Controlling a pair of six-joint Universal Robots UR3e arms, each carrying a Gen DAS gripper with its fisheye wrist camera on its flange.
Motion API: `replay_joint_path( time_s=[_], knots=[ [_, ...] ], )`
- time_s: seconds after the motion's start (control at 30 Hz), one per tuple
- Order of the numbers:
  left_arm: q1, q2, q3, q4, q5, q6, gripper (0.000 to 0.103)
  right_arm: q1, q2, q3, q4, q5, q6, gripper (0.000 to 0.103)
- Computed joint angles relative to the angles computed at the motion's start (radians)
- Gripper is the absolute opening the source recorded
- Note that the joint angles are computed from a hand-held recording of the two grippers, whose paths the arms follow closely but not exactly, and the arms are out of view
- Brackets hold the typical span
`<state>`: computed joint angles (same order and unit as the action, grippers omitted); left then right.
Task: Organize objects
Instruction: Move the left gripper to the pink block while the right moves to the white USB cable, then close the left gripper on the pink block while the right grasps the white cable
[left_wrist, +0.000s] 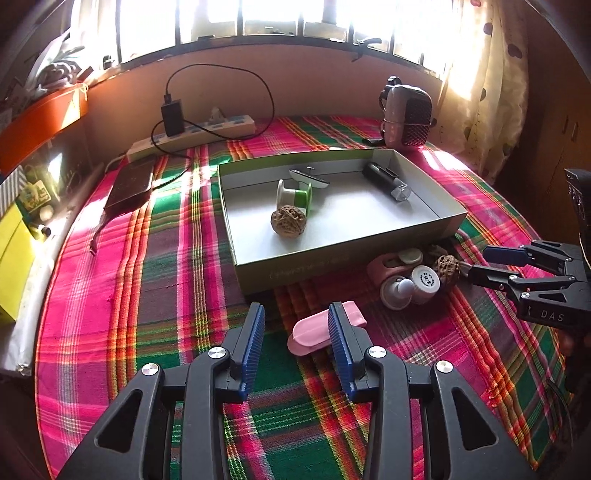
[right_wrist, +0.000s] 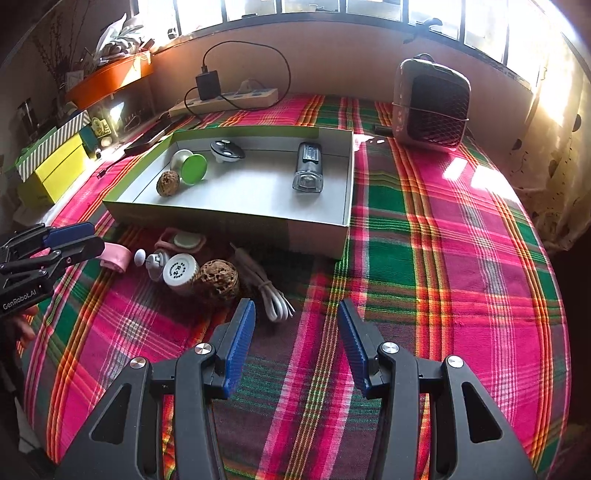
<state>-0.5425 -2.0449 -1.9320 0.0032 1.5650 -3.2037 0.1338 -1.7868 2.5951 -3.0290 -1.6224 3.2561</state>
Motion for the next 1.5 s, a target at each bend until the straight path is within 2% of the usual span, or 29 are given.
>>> replay_joint_path(
  time_s=[0.17,0.37,0.5,0.7,0.93,1.17,1.4,1.5],
  knots=[
    [-0.007,-0.018,0.025,-0.007,-0.007,0.010,0.034,0.049,0.099,-0.054,-0.016,-0.065,-0.008,0.048],
    [-0.009,-0.025,0.041,-0.017,-0.017,0.035,0.035,0.046,0.158,-0.082,-0.056,-0.054,-0.039,0.049],
    [-0.006,-0.029,0.048,-0.021,-0.030,0.048,0.035,0.043,0.194,-0.094,-0.088,-0.065,-0.044,0.057],
    [-0.018,-0.032,0.053,-0.023,-0.043,0.106,0.035,-0.011,0.203,-0.077,-0.127,-0.020,-0.043,0.059],
    [-0.032,-0.039,0.068,-0.035,-0.028,0.148,0.035,-0.010,0.218,-0.084,-0.141,-0.029,-0.043,0.059],
    [-0.030,-0.044,0.077,-0.048,-0.020,0.168,0.035,-0.026,0.216,-0.091,-0.129,0.006,-0.105,0.059],
    [-0.040,-0.078,0.129,-0.119,0.005,0.150,0.035,-0.038,0.208,-0.079,-0.136,0.051,-0.121,0.042],
    [-0.033,-0.077,0.118,-0.116,-0.005,0.142,0.035,-0.038,0.203,-0.080,-0.130,0.054,-0.122,0.037]
  ],
)
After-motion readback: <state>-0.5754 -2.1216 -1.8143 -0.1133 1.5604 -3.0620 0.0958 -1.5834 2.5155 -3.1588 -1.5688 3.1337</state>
